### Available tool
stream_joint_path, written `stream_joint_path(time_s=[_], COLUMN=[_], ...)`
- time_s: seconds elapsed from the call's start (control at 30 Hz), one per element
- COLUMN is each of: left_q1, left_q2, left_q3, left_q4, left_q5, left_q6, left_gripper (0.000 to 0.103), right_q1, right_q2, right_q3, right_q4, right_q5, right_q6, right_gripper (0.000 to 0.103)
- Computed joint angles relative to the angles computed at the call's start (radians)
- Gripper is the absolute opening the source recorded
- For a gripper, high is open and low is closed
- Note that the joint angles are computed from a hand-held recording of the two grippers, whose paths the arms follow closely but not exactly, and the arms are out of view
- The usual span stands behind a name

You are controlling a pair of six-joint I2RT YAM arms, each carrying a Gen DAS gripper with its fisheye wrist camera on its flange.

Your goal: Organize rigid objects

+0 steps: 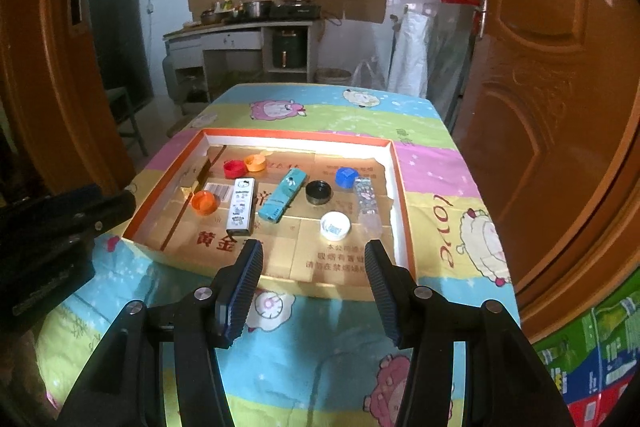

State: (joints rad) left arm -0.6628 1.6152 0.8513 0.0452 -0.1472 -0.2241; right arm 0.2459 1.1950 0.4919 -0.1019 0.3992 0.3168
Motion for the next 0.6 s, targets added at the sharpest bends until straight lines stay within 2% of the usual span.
stream_joint_path(time_s=[0.3,0.6], left_q1=[-0.033,-0.076], left_q2=[-0.112,-0.23], left_q3=[-0.121,-0.213], left_q4=[0.039,0.034], left_q5=[-0.053,-0.11], left_q6=[-0.034,-0.059], left_gripper=[0.04,0.04], right_q1=[0.138,0.262], right_q2=[-0.097,-0.196], right_q3=[-0.04,-0.061], right_q4=[-0.09,-0.197], right_q5=[0.145,0.233], right_q6=[0.122,0.222], right_gripper=[0.055,0.055])
